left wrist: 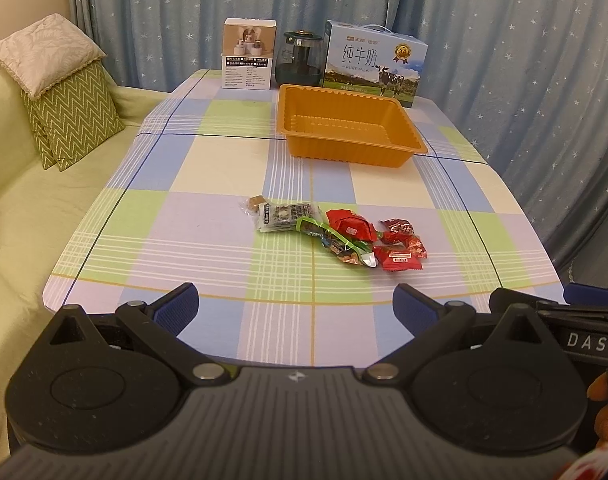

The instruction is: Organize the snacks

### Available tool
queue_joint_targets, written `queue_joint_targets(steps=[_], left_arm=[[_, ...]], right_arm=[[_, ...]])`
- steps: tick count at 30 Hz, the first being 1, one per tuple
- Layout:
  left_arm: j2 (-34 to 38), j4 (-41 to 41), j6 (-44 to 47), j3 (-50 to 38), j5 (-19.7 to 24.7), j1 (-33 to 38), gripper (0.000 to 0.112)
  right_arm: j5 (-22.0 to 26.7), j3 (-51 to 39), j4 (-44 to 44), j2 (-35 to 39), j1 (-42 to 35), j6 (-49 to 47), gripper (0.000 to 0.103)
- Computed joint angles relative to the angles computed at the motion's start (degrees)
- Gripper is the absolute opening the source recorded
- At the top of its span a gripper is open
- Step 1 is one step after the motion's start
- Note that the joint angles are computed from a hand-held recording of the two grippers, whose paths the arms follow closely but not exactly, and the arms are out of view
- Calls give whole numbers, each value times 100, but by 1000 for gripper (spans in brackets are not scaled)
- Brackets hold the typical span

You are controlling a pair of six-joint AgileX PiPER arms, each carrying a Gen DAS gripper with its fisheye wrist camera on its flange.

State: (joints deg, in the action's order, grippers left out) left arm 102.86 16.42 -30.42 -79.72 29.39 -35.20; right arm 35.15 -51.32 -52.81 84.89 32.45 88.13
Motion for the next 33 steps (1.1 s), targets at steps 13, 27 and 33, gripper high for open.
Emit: queue_joint_targets(steps=[13, 27, 33], left_arm=[[-10, -34, 7, -15, 9, -15, 103], [-25, -99, 68, 21, -40, -2, 103], [-25, -75, 45, 29, -49, -8, 103]], right_arm=[[12, 12, -54, 8, 14, 57, 103], [9, 16, -50, 2, 18, 59, 103], [4, 23, -70, 5, 20, 84, 103]])
